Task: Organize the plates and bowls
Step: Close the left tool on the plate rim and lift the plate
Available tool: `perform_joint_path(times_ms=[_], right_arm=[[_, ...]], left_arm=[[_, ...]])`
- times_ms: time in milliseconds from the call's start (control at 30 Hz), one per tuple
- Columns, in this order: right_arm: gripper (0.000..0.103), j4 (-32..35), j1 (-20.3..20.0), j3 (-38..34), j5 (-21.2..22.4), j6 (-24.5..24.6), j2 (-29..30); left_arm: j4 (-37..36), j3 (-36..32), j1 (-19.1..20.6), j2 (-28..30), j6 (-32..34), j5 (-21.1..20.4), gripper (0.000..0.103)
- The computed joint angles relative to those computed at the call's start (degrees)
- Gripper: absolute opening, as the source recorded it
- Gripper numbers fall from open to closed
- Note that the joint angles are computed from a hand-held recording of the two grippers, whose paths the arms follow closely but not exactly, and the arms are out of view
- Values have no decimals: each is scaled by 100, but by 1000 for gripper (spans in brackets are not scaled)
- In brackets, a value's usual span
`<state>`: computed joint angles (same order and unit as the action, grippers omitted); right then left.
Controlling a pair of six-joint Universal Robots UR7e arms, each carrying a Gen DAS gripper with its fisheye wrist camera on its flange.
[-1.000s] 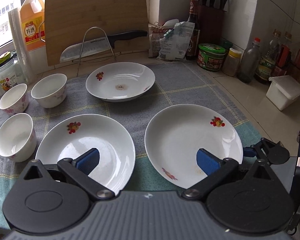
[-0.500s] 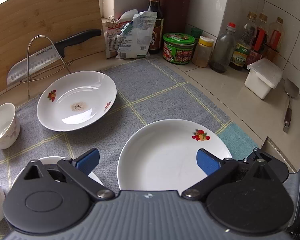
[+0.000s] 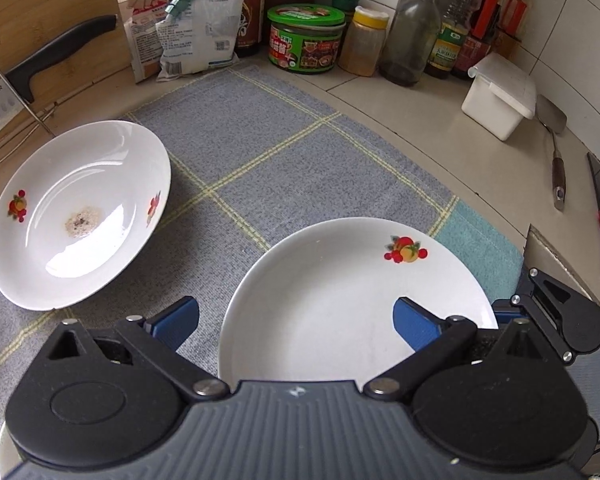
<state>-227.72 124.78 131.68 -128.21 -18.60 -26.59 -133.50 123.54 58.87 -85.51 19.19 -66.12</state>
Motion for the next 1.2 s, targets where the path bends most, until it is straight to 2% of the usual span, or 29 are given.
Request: perform_joint_path(times_ms=[200,533,900,1200], right_arm=[[103,-86,4,7,3,-27,33],[103,-113,-9,18,36,-66,31],[103,6,-69,36,147,-130,-56],[103,474,-85,-31,137,10,-224]], left_arm=[[684,-368,192,278,229,-328,102],[1344,-769,282,580,591,-436,96],[1655,-936,307,700,711,-444,96],[1711,-945,292,711,823,-418,96]])
